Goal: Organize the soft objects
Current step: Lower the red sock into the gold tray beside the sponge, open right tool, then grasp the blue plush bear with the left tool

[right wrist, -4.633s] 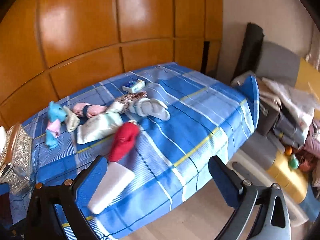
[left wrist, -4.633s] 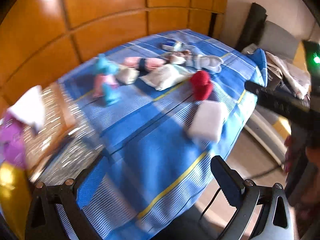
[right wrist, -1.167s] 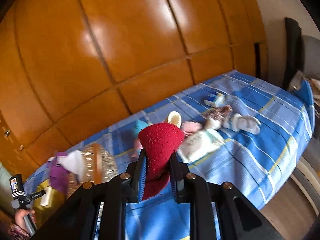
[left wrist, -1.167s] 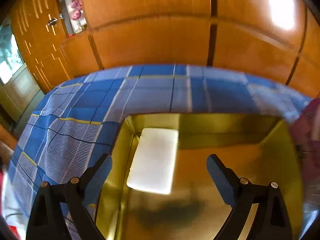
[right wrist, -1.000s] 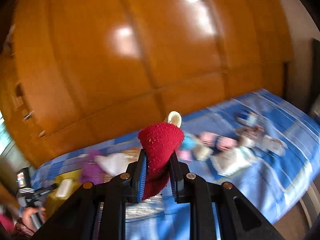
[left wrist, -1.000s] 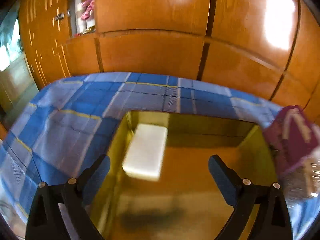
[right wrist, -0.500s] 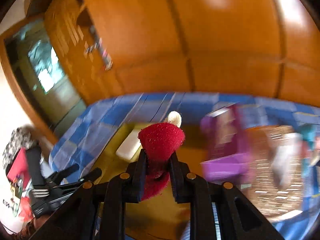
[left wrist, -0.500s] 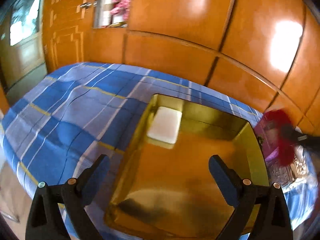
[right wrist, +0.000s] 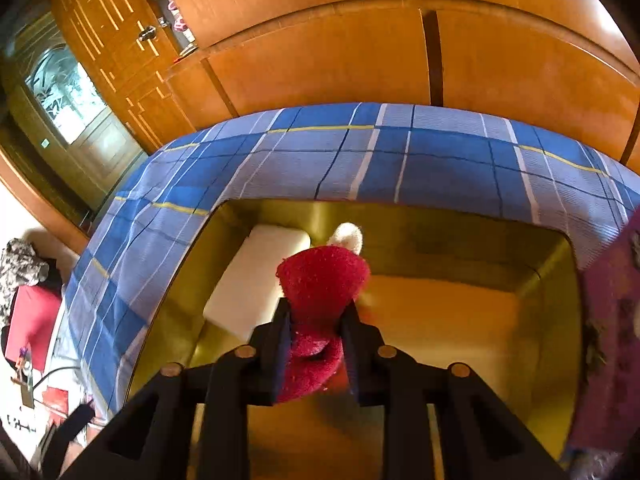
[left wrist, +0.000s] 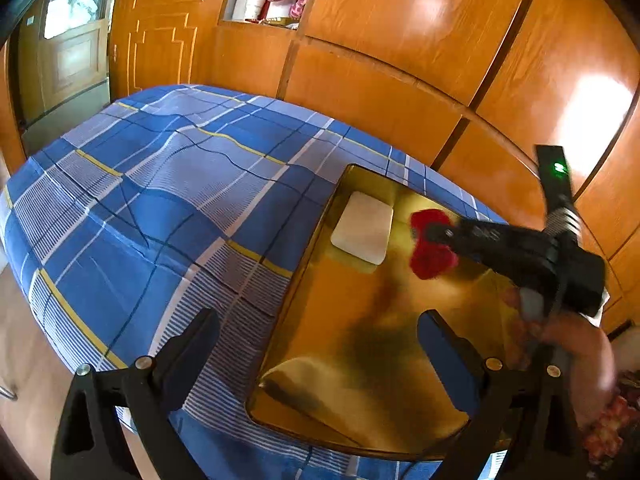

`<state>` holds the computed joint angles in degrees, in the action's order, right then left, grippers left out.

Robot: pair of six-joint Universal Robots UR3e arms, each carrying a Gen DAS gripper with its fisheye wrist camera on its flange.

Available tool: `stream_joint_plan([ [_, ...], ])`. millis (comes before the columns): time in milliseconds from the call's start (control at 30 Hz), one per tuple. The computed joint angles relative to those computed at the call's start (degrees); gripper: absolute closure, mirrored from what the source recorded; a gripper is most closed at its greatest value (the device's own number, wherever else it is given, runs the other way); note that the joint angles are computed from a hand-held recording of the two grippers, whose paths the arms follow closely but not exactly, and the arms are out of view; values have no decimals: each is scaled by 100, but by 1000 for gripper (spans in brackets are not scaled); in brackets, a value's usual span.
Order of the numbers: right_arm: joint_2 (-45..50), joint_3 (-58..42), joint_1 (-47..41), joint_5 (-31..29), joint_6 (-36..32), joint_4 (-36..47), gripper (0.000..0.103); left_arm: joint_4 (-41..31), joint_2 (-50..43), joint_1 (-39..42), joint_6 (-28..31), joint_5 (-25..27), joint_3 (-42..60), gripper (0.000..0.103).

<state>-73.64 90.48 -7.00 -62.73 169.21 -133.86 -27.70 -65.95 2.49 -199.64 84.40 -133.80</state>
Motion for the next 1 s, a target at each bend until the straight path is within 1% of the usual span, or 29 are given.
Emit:
stream_joint_plan([
  [33, 123, -115, 66, -77, 104, -45, 69, 22, -36, -24, -20, 16, 13, 3],
  [100, 346, -317, 160, -212, 222, -97, 63, 11, -75, -44, -18, 17, 33, 3],
  [200, 436, -421, 157, -324, 382, -27, 61, 17, -124, -103, -52, 33, 43, 3],
  [233, 418, -393, 114, -278, 407, -12, 61, 19, -127, -103, -52, 20, 36, 3],
  [333, 110, -125, -51, -131, 368, 11, 61, 39, -161, -116, -77, -29, 41, 3],
  [433, -381, 170, -185, -4, 186, 84, 61, 51, -175, -149, -115, -55, 48, 3],
  [567, -1354, 640, -503, 335, -335, 474, 61, 51, -148, -237, -179, -62, 53, 3],
  [700, -2488, 1089, -1172, 958, -1111, 1223, 61, 156, -140, -348, -246, -128, 21, 3],
  [767, -3210, 1277, -1775, 1421, -1751, 1890, 61, 320, -175, -451, -302, -197, -4, 3],
  [833, -3971, 1380, -2596, 1939, -2588, 2792, 61, 534, -236, -585, -354, -316, -7, 3],
  [867, -4189, 1355, -2913, 2106, -2917, 3175, 61, 635, -287, -683, -381, -329, 12, 3],
  [967, -4966, 1058, -4430, 2744, -4529, 5120, 61, 865, -505, -1032, -431, -305, 167, 2],
  [1000, -5093, 949, -4830, 2852, -4901, 5593, 61, 881, -561, -1121, -435, -278, 236, 1],
])
